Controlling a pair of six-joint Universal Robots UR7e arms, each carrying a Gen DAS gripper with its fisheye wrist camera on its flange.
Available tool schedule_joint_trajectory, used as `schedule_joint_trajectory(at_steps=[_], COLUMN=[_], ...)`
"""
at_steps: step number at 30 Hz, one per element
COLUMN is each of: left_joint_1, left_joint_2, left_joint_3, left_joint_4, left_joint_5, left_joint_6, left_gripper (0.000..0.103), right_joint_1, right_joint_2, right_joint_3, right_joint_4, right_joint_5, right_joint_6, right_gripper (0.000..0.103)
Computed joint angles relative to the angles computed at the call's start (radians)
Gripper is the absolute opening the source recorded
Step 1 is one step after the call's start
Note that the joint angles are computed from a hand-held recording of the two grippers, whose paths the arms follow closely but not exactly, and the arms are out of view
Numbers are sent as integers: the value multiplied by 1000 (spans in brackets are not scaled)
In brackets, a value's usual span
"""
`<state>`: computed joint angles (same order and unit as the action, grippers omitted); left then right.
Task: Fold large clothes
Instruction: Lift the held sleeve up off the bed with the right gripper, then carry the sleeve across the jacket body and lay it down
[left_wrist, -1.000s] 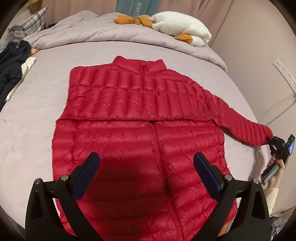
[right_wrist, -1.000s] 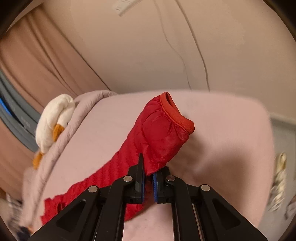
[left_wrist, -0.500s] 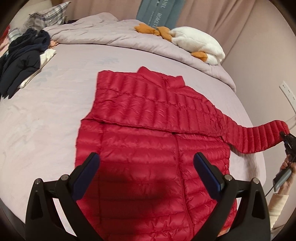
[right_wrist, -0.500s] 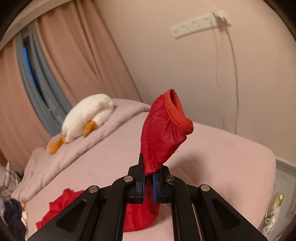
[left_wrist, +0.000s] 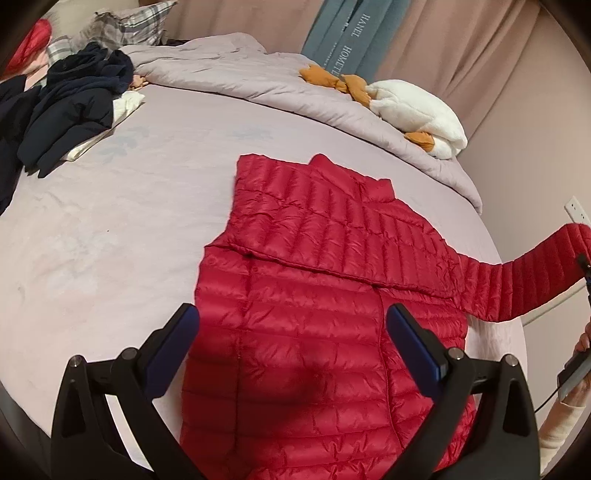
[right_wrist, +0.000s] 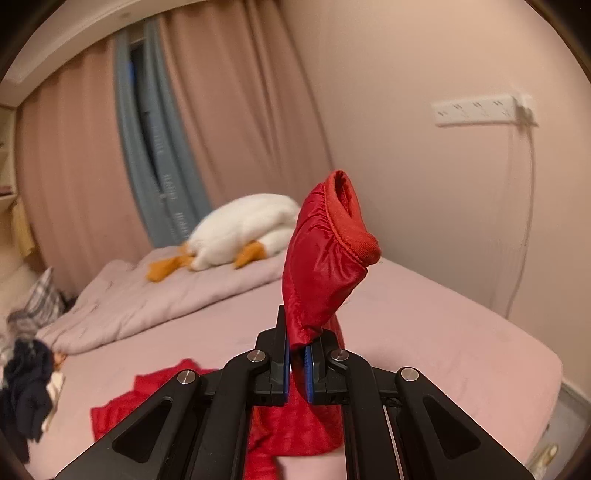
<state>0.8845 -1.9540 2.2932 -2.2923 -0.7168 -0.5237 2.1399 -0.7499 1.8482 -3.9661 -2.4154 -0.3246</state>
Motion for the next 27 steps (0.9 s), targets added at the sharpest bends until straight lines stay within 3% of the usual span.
schedule_joint_trajectory(at_steps=[10, 16, 27], left_joint_1=[12, 10, 6], left_joint_2=[-30, -43, -63], left_joint_3=[3, 4, 9], left_joint_4=[8, 23, 50], left_joint_5=[13, 28, 56], left_joint_6=[-14, -24, -41], left_gripper=[101, 101, 101], right_joint_1=[40, 45, 55], right_joint_2=[25, 7, 34], right_joint_3=[-14, 13, 19], right_joint_4=[88, 188, 355], right_joint_5=[117, 232, 377], right_joint_6=[-67, -48, -45], right_gripper=[7, 8, 8])
